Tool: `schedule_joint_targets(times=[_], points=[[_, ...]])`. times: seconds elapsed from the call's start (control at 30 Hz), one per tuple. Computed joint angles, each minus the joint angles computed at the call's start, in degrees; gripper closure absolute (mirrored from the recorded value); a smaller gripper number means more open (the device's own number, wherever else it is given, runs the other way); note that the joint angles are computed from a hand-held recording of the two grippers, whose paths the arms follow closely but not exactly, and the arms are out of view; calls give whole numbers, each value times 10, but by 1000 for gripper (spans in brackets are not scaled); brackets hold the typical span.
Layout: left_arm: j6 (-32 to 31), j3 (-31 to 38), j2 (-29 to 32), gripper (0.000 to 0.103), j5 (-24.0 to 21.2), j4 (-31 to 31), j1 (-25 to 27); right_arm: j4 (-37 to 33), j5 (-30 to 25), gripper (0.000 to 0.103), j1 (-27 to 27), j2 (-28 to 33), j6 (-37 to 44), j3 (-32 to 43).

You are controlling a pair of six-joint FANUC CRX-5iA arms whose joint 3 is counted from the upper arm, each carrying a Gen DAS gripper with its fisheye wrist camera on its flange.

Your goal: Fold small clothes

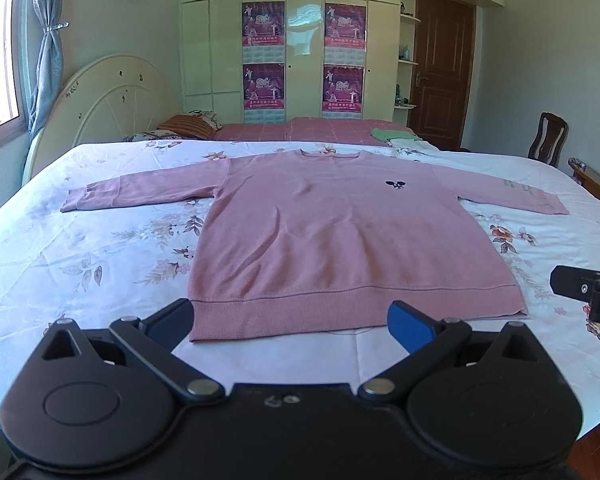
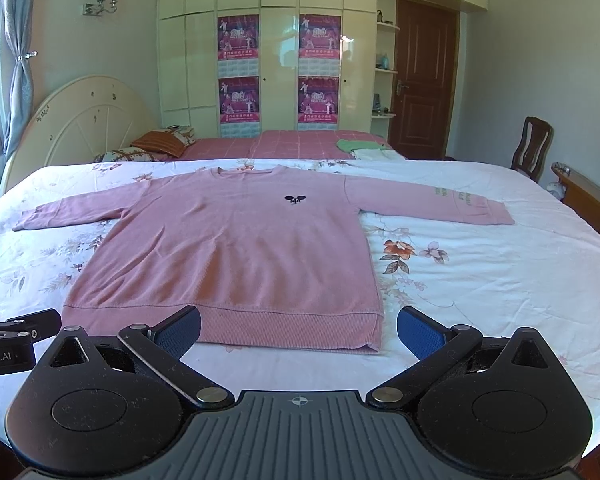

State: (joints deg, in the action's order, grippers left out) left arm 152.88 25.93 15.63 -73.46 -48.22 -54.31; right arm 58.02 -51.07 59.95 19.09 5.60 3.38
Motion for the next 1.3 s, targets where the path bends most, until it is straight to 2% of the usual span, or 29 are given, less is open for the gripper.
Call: schedule_joint_targets(times=[0.67, 0.73, 0.83, 0.9, 1.07, 1.13, 1.17, 1.23, 1.3], points=[[-16, 17, 15, 0, 10, 11, 8, -15, -9, 0, -6, 10, 10, 14], [-12, 10, 11, 0, 30, 14, 13, -21, -2, 0, -10, 9, 12, 13], [0, -8, 2, 0, 91, 48, 36, -15, 13, 0, -19, 2, 4, 2], [-31, -25, -4, 0, 155, 84, 58, 5, 13, 0, -27, -2, -17, -10], [-65, -11, 22, 0, 236, 102, 85, 14, 28, 0, -58, -16, -49, -32], [-110, -1, 41, 1, 265, 161, 114, 12, 39, 0, -77, -16, -62, -35], [-127, 4, 50, 5, 282, 191, 130, 8, 50, 0, -90, -18, -67, -37], [-125, 37, 74, 6, 275, 185, 139, 21, 62, 1, -115, -13, -86, -36], [-121, 104, 115, 9, 227, 143, 135, 36, 79, 1, -143, -6, -97, -33]])
